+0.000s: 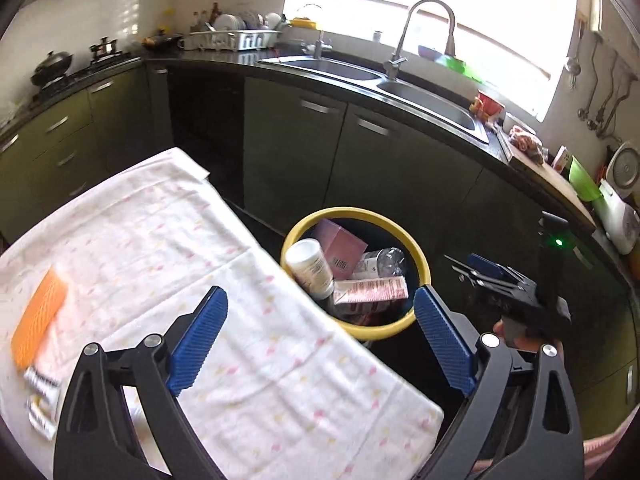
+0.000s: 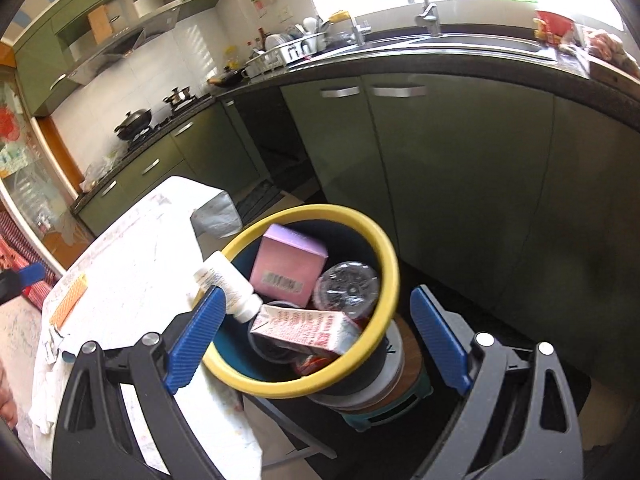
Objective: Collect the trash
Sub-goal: 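Carry the pill bottle with the left gripper into the bin and release, then reach the right gripper to the toothpaste tube and grasp it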
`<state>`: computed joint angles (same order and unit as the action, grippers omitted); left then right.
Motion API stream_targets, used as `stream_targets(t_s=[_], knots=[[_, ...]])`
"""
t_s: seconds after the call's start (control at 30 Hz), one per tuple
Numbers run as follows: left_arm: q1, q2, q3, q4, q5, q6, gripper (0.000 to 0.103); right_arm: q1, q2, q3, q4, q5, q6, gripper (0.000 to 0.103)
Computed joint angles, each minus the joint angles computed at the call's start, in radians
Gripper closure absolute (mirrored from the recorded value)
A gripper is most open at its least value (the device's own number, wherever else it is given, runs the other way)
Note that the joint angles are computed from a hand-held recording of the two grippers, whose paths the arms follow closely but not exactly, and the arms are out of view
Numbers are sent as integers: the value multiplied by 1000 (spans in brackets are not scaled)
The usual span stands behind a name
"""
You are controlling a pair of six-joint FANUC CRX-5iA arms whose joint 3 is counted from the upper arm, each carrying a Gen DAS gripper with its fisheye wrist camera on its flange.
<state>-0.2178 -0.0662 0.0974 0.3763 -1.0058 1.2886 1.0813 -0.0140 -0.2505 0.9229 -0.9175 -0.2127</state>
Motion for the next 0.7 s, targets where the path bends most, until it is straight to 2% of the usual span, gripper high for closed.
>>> stream_targets(t_s=[0.17, 0.3, 0.43, 0.5, 0.63, 0.7], knots=[[147, -217, -208, 31, 23, -30, 6, 22, 55, 81, -43, 28, 102, 14], [325, -376, -333, 58, -31, -61, 5, 40, 131, 195, -130, 79, 262, 14], [533, -501, -447, 138, -118, -163, 5, 57, 237, 381, -321, 142, 566, 14], [626, -552, -494, 178, -147, -222, 5, 62, 300, 496, -436, 135, 738, 14], [766, -613, -557, 261, -193, -327, 5, 71, 449, 770, -646, 44, 1080, 15], [824, -631, -583, 307, -220, -373, 5, 80, 536, 930, -721, -38, 1236, 26]])
